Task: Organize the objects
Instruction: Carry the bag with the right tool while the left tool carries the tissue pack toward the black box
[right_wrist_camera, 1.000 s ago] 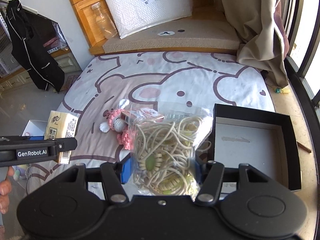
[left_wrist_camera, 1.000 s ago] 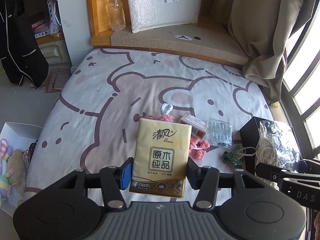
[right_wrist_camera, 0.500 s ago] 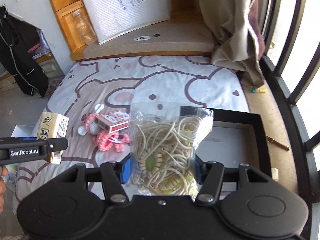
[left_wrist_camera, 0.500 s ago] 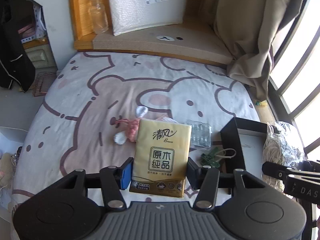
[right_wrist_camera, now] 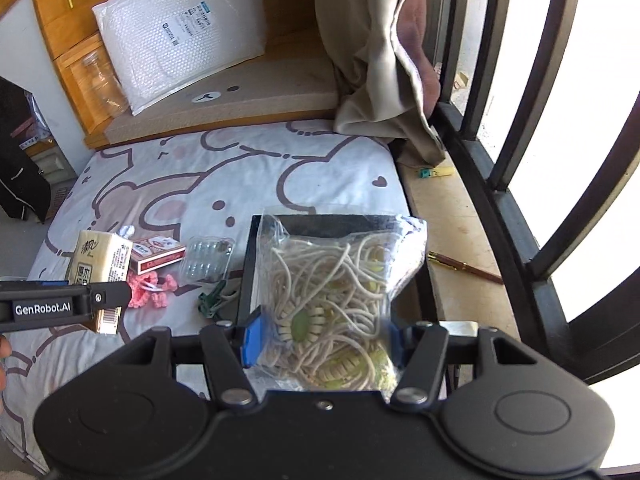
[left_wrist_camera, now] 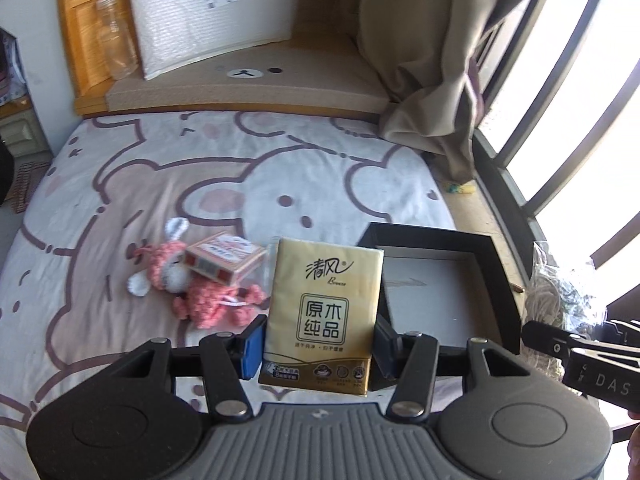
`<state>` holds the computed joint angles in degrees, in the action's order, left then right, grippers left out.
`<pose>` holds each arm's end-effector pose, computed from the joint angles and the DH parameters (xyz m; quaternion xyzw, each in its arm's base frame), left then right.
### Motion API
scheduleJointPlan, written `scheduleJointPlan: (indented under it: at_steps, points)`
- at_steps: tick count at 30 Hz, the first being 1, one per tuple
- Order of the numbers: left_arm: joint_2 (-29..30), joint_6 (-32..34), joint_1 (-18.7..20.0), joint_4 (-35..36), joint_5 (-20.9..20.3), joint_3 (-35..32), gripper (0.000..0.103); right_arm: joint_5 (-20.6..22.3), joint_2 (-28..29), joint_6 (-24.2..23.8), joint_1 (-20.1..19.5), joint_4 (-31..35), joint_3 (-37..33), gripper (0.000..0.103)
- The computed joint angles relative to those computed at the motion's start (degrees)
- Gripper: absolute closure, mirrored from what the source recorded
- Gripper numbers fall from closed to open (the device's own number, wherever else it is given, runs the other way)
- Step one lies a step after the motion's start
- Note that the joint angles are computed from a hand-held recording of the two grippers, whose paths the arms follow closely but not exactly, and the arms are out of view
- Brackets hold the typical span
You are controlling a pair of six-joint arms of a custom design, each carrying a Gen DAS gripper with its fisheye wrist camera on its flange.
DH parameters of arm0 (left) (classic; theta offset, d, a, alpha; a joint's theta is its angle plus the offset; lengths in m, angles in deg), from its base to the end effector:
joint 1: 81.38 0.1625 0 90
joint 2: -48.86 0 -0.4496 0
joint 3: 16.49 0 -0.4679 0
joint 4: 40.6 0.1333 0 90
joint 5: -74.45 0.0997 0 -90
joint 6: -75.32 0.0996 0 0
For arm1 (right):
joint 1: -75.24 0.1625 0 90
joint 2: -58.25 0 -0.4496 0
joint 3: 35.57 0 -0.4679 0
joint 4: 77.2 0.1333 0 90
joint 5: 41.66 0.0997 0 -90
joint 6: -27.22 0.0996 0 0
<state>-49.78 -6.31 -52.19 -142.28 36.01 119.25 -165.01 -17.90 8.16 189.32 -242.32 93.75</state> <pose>-0.2192 -0.3645 0.2260 -0.0646 0.8812 -0.3379 0.3242 0.2805 -0.4351 0.1846 0.2949 -0.8947 0.1945 0.2734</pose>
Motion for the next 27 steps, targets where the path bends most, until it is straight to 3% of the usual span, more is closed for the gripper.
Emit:
scheduleJointPlan:
  at_steps: [12, 27]
  points:
    - [6.94, 8.23, 1.96, -13.89, -0.9, -0.23, 0.049, 1.59, 0.69, -2.69, -4.04, -3.5, -0.13, 0.044]
    - [13.36, 17.27, 8.28, -26.52, -4.82, -1.97, 0.049, -0.42, 8.85, -5.29, -6.54, -0.87, -5.14, 0.044]
